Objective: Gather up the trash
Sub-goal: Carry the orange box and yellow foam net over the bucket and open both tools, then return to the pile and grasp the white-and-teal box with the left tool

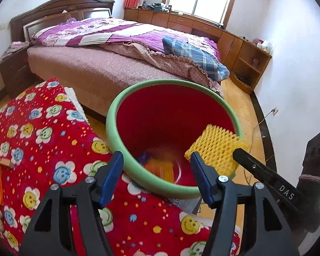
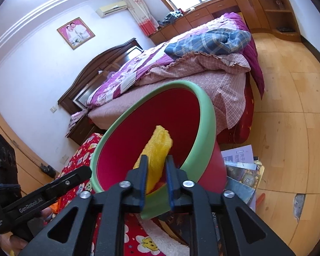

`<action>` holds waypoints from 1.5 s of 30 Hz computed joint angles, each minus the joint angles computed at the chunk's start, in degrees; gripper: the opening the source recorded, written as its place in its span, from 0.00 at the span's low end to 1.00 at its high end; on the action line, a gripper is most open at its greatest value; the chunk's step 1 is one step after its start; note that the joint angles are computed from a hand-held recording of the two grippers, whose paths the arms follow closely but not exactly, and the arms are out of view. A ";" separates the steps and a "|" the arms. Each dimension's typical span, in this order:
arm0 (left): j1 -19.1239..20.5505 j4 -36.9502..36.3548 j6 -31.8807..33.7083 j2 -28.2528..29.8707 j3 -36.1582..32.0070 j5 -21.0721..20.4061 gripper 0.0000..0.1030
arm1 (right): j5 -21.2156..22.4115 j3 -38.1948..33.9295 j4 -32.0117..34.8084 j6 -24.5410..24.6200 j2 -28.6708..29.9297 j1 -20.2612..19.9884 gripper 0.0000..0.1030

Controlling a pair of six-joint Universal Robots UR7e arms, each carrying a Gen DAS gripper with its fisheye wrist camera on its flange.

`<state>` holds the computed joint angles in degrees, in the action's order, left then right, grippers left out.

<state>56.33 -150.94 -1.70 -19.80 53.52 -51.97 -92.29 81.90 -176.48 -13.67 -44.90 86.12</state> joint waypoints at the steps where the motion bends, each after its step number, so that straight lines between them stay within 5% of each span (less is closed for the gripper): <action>1: -0.04 -0.29 -0.60 -0.49 0.79 0.18 0.63 | 0.21 -0.03 0.29 -0.08 -0.07 0.00 0.32; 12: -1.28 -5.79 -4.50 -7.10 11.59 4.00 0.63 | 1.51 3.04 -0.49 -0.95 -1.88 1.15 0.45; 34: -1.12 -16.21 -12.46 -23.74 35.32 18.26 0.63 | 1.05 7.20 5.45 -5.56 -0.67 5.89 0.50; 45: 3.28 -11.10 -14.69 -28.90 36.47 23.03 0.63 | -2.67 5.82 7.08 -5.77 2.32 7.05 0.50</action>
<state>59.61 -162.04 -16.39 -48.69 89.99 -28.94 -94.96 87.72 -169.40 -19.44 -42.58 93.18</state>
